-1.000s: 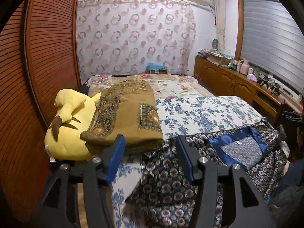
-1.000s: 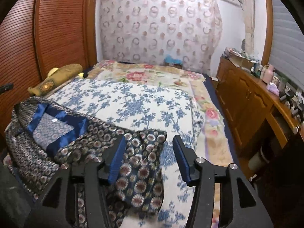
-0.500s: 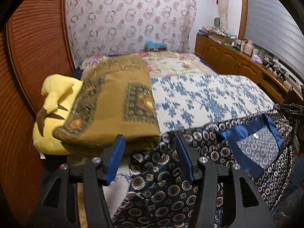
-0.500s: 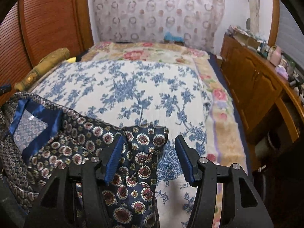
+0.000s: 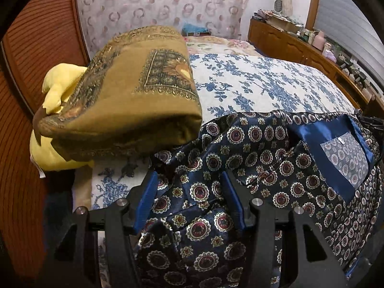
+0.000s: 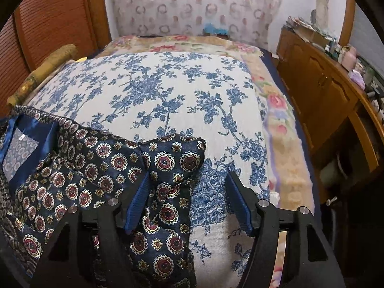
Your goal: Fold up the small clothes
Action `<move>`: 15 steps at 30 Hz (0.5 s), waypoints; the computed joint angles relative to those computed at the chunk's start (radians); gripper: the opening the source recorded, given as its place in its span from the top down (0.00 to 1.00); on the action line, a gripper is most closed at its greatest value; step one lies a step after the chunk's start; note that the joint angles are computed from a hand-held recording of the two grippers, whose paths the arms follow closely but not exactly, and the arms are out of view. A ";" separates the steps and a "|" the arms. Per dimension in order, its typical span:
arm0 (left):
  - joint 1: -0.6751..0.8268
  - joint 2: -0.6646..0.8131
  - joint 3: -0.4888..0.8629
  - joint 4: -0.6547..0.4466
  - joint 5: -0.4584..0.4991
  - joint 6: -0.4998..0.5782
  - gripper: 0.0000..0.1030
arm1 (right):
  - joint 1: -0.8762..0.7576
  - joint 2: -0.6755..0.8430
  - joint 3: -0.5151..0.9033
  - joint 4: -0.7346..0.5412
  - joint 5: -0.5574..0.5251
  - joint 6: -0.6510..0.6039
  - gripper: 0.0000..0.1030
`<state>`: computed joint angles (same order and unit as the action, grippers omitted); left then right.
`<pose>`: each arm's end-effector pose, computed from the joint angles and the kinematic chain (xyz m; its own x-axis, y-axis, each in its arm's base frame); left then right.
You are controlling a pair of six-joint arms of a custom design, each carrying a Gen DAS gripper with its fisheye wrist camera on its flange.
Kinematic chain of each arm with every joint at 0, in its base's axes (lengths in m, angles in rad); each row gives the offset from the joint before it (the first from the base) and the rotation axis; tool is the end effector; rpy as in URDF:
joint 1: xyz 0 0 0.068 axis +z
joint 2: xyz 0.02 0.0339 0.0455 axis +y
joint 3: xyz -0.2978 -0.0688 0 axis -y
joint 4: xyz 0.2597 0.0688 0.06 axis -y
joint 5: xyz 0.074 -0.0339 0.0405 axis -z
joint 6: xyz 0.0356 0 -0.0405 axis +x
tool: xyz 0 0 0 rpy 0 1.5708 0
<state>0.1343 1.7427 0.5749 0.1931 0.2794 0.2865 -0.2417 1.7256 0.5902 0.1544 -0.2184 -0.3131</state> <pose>0.2875 0.0289 0.1020 -0.7797 0.1688 -0.6030 0.2555 0.9649 -0.0603 0.2837 -0.0620 0.1072 -0.8036 -0.1116 -0.5846 -0.1375 0.9905 0.0000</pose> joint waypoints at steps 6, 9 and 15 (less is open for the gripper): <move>-0.002 0.006 0.003 0.009 0.006 -0.012 0.47 | -0.003 0.007 0.013 -0.022 -0.023 -0.011 0.36; 0.002 0.015 0.003 0.020 0.013 -0.008 0.48 | 0.003 0.003 0.014 -0.037 -0.045 -0.025 0.35; 0.017 0.025 0.006 0.017 0.076 0.020 0.71 | 0.043 -0.014 0.001 -0.056 -0.082 -0.072 0.61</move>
